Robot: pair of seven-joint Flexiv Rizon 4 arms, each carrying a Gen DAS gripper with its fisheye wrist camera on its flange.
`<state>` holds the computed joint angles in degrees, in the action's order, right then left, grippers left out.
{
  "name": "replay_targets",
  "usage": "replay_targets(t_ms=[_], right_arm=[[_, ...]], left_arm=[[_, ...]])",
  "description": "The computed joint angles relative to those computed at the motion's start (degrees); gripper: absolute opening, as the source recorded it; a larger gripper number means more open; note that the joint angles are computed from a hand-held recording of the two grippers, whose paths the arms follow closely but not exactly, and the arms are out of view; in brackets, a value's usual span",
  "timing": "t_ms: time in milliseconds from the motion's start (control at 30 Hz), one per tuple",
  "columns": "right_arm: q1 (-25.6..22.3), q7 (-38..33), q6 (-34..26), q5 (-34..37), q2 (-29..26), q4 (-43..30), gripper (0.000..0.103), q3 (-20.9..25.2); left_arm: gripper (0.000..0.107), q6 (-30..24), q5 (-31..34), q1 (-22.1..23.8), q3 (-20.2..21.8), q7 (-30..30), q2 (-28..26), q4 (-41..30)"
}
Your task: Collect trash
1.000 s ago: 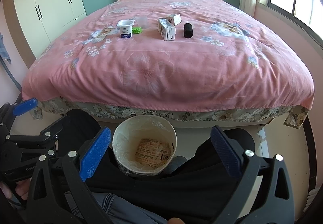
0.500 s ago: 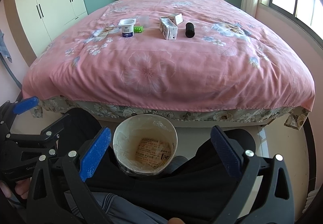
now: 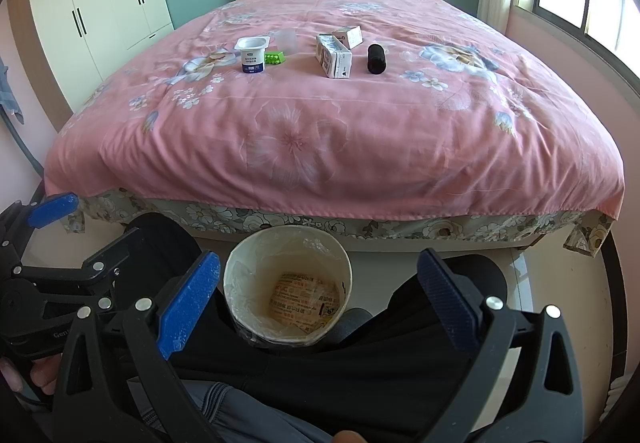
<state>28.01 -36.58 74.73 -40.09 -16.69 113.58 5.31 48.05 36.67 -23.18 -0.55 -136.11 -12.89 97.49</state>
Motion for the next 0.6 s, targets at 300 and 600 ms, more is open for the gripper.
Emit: replay_targets(t_ms=[300,600], right_arm=[[0.1,0.4,0.2,-0.4,0.0,0.0,0.097,-0.2],[0.1,0.2,0.0,-0.3,0.0,0.0,0.097,-0.1]], left_arm=[[0.1,0.4,-0.1,0.1,0.0,0.1,-0.1,0.1],[0.1,0.8,-0.7,0.2,0.0,0.3,-0.2,0.3]])
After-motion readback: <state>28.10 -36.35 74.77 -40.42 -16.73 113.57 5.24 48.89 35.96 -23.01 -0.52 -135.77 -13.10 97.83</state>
